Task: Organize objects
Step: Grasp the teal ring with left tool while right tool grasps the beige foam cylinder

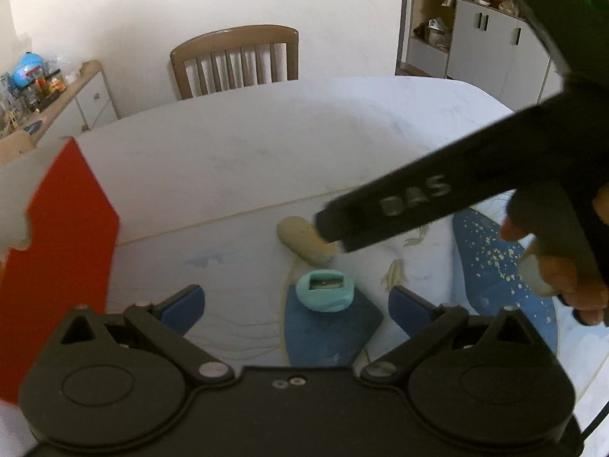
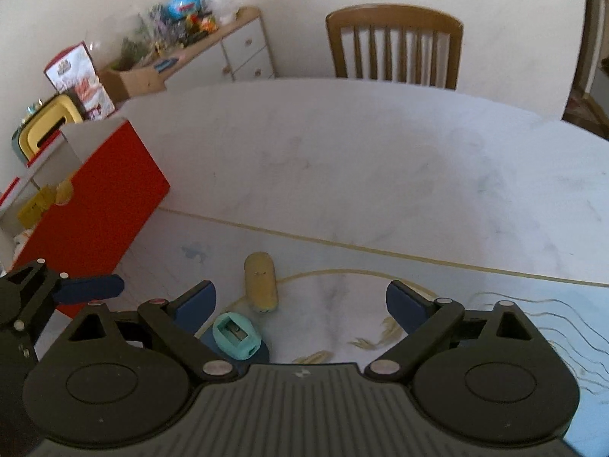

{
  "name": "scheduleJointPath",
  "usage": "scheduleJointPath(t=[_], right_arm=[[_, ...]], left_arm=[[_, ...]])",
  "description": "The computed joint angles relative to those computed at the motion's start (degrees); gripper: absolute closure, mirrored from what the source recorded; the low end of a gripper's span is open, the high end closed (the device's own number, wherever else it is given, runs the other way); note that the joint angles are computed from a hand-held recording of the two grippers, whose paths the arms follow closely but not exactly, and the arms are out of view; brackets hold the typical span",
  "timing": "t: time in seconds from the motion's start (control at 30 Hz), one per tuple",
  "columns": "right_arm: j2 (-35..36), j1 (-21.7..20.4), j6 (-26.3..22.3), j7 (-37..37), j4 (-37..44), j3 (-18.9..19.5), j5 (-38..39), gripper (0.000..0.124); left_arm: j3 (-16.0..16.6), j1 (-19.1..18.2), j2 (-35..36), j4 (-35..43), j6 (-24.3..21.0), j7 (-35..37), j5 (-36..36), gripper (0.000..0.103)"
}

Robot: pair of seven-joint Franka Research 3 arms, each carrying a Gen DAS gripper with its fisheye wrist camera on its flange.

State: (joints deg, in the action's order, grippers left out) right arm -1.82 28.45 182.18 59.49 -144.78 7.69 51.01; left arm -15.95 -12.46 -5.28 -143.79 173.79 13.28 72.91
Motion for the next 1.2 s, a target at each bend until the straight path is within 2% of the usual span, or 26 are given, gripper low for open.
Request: scheduleJointPath(t=[0.2,0.37,0.57,0.67,0.77,0.9,1.0,1.2], right_arm=[[4.45,-2.43,-4.07,-4.62,4.18,1.22,1.56,0.040],[6.36,-4.44,-6.19,-4.91,6.13,2.64,-0.53,0.051],[7.63,-5.54,-7.71,-8.19,7.79,4.01,0.68,0.069],[7.99,-5.83,-8.03,-9.44,8.35,4.43,1.37,0.076],[8.40,-5.81,-8.17,-10.05,8.88,4.52,1.42,0.088],[8.50,-5.60,-7.85,-9.63,8.81,4.65,-0.21,0.094],[8.46,-6.04,-8.04,-11.34,8.92,5.39,1.70,0.102],[8.65,-4.99,-6.51,-7.24,8.56,4.91,-0.89,0.103]], left_arm=[[0.20,-1.11,3.16,2.62,-1.52,-3.75,4.02,0.001],[1.04,-2.25,4.34,3.06,-1.54,-2.96,3.37,0.007],[1.71,-3.06,5.53,3.57,-1.27,-1.29,1.99,0.020],[2.02,-3.11,5.89,3.34,-0.67,1.16,-0.39,0.030],[2.36,-3.07,5.98,3.24,0.31,1.76,-0.98,0.036],[2.37,-3.08,5.64,2.89,0.72,3.22,-2.09,0.052],[2.28,-3.01,5.19,2.18,1.29,5.68,-4.79,0.065],[1.91,-2.97,4.54,1.70,1.19,7.97,-7.70,0.066]])
